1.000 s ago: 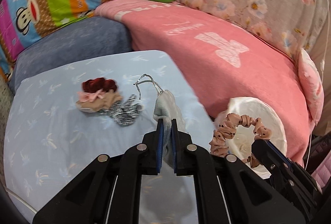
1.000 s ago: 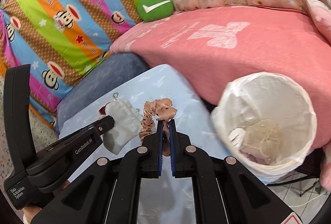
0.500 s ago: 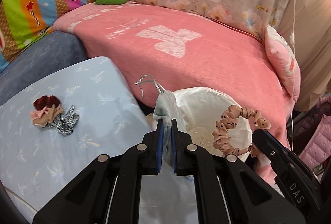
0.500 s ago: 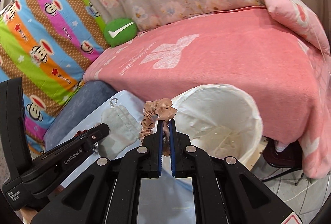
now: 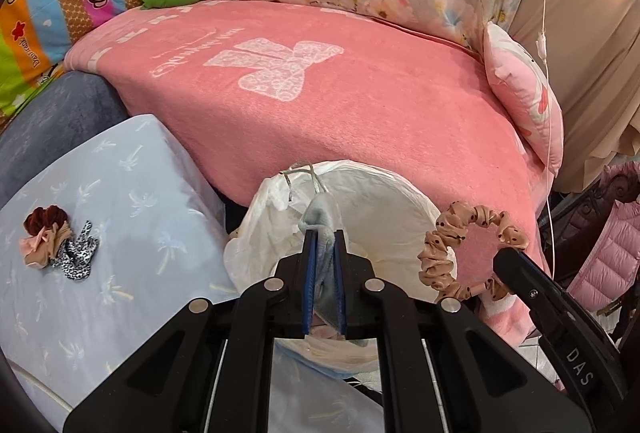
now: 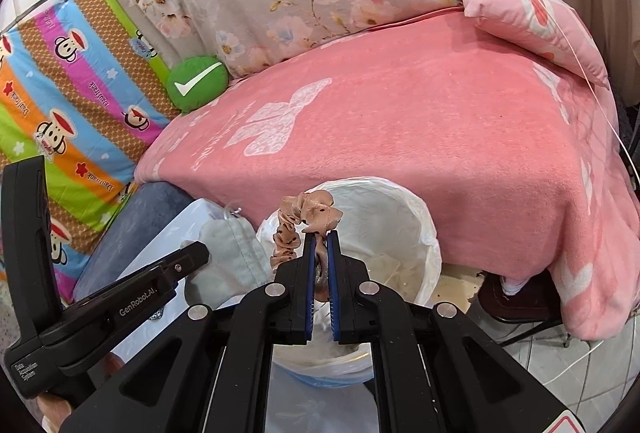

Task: Collect trash
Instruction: 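Carry pouch and scrunchie over the white bin and open both tools, then move both open tools back over the remaining items on the table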

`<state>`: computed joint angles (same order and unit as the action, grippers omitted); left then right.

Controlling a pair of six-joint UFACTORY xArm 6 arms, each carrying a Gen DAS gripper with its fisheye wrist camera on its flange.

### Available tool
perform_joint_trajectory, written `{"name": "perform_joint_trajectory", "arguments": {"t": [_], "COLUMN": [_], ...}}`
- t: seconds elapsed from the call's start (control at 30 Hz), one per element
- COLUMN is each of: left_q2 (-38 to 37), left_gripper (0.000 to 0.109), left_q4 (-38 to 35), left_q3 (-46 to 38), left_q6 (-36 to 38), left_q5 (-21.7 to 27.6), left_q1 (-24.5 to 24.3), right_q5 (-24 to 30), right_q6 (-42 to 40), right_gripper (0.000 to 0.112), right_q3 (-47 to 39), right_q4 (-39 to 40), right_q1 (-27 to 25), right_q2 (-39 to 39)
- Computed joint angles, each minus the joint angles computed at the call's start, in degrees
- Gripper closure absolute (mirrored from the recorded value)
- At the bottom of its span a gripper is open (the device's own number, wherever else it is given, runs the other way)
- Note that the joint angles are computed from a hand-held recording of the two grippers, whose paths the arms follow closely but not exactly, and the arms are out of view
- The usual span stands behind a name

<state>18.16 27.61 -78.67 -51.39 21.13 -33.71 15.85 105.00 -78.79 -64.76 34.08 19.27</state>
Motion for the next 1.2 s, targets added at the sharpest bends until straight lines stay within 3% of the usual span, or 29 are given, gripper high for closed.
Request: {"name": "perform_joint_trajectory", "arguments": {"t": [0.1, 0.17, 0.23, 0.3, 0.63, 1.2], "left_q2": [1.0, 1.4, 1.4, 0.9, -0.4, -4.1], "left_gripper": [0.097, 0.085, 0.053, 0.046, 0.046, 0.046], "left_q4": [-1.6, -0.5, 2.2, 6.4, 7.6, 9.8], "left_q3": [-1.0, -1.5, -1.7, -1.3, 0.6, 5.8], "left_q6": [1.3, 0.4, -2.6, -7.1, -9.4, -13.6], "left_q5": [0.1, 0.6, 1.3, 1.6, 2.6, 1.4], "left_q1": [0.1, 0.2, 0.3, 0.6, 1.9, 3.5], "right_q5": [-0.1, -0.2, -0.3, -0.4, 0.9, 1.2], "right_q6": [-0.3, -0.9, -1.2, -2.1, -7.9, -14.2], "right_gripper": [0.106, 0.106, 0.104, 0.100, 0.087, 0.087], "right_q3": [-0.1, -0.8, -1.0, -1.9, -7.6, -9.2], "right_q4": [0.2, 0.7, 0.9, 1.4, 5.0, 10.1], "right_q1": [-0.4, -0.6, -0.6, -0.6, 1.3, 3.7], "right_q2": [0.2, 0.7, 1.0, 1.7, 5.6, 7.0]}}
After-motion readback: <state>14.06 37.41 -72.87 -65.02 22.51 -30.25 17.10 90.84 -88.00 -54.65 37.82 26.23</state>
